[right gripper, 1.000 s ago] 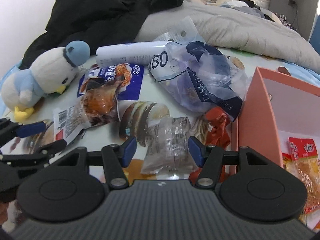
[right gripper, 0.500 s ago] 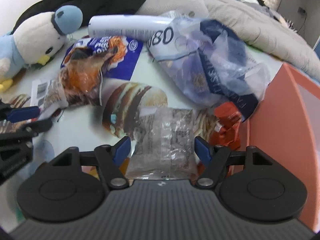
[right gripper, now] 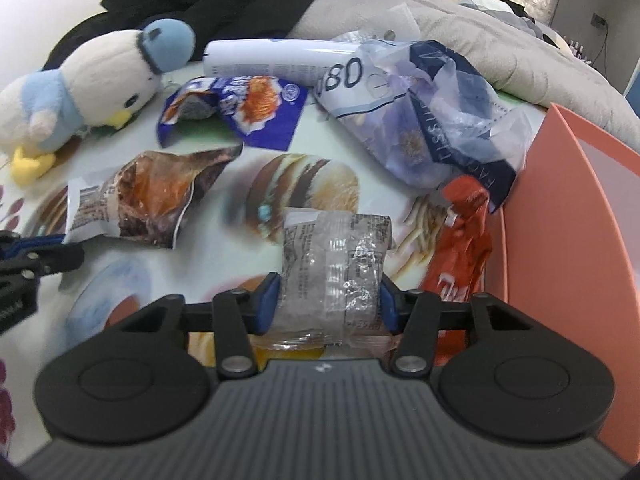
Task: Organize snacks
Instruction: 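Grasp the white shrimp-strip pack with the left tool while the right tool grasps the clear plastic packet, then lift both held snacks and carry them over the pink box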
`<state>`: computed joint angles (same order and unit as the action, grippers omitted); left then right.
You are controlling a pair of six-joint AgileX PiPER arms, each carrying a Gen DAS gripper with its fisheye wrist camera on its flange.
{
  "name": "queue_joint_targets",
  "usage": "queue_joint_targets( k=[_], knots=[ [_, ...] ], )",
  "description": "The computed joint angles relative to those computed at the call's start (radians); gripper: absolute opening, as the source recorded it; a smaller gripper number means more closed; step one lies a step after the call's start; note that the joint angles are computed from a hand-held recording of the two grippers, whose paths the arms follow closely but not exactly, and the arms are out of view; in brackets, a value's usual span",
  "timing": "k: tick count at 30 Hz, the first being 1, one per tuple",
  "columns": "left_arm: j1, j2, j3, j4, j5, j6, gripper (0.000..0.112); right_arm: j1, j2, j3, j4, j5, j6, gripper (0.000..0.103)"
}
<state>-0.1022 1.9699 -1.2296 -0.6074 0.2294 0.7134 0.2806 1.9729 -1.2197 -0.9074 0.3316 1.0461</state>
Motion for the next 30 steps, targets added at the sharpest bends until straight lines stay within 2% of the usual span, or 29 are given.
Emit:
queue_joint_targets(
  k=[6,8,12,16,19,22,26,30],
  knots=[
    [0.072,-0.159,0.230,-0.397,-0.004,0.350,0.007,0.072,-0.111,0.172,-0.303,-0.038,0.375,0.053],
    [0.085,-0.213,0.301,-0.452,-0.007,0.395,0.007,0.105,-0.150,0.228,-0.417,-0.029,0.501,0.053],
    [0.083,-0.341,0.445,-0.411,-0.031,0.369,0.007,0.169,-0.247,0.348,-0.585,-0.009,0.694,0.053],
    [0.083,-0.462,0.564,-0.390,-0.045,0.336,0.007,0.212,-0.363,0.470,-0.660,-0.008,0.789,0.053],
    [0.096,-0.547,0.630,-0.297,-0.008,0.213,0.007,0.248,-0.443,0.553,-0.665,0.001,0.821,0.053],
    [0.072,-0.631,0.698,-0.154,-0.010,0.058,0.007,0.272,-0.524,0.637,-0.678,-0.018,0.865,0.053],
    [0.075,-0.698,0.745,-0.132,0.052,0.008,0.007,0.339,-0.602,0.729,-0.665,0.021,0.928,0.053],
    [0.084,-0.730,0.755,-0.176,0.149,0.024,0.009,0.386,-0.603,0.777,-0.646,0.053,0.962,0.053]
  ],
)
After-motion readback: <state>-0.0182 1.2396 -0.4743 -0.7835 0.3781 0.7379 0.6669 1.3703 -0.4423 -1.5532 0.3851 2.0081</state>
